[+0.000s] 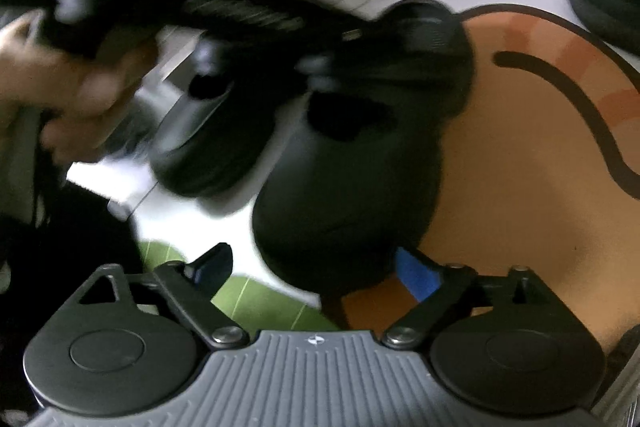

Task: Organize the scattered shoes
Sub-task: 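Carry the black clog in the right tool toward the wall beside the left tool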

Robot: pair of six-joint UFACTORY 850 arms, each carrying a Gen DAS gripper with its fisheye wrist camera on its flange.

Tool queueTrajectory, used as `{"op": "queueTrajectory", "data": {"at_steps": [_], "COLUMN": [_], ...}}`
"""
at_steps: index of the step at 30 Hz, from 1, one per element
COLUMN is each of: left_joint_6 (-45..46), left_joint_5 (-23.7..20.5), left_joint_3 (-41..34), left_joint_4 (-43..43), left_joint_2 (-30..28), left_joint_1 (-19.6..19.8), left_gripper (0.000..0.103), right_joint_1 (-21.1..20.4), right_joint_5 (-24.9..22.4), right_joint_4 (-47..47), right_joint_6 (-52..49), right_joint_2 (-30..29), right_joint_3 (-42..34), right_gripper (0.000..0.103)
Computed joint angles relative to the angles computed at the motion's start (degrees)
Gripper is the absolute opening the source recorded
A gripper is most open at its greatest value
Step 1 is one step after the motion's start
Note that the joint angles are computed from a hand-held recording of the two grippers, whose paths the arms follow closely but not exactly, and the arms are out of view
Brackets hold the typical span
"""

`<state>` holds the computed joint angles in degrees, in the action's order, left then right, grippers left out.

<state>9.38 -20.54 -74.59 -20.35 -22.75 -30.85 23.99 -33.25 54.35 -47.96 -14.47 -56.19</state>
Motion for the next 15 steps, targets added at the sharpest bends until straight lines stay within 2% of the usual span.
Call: {"op": "queueTrajectory", "data": {"at_steps": [6,15], "left_joint_6": [-0.52,3.02], "left_joint_5": [-0.23,-1.56], "left_joint_3": [0.08,-0.92], "left_joint_4": [-1.62,-4.72], "left_joint_2": [0.01,-0.82], "left_joint_1": [0.62,0.96], "left_gripper": [0.020,0.020], "right_joint_1": [0.03,1.16], "right_joint_5": [3.69,6.90], "right_joint_4": [6.24,6.94], "right_joint_6": [-1.14,-1.12], "right_joint_2": [-2.66,-6.29], "right_joint_3": [-1.25,-4.55], "right_gripper": [0.093,0.099]}}
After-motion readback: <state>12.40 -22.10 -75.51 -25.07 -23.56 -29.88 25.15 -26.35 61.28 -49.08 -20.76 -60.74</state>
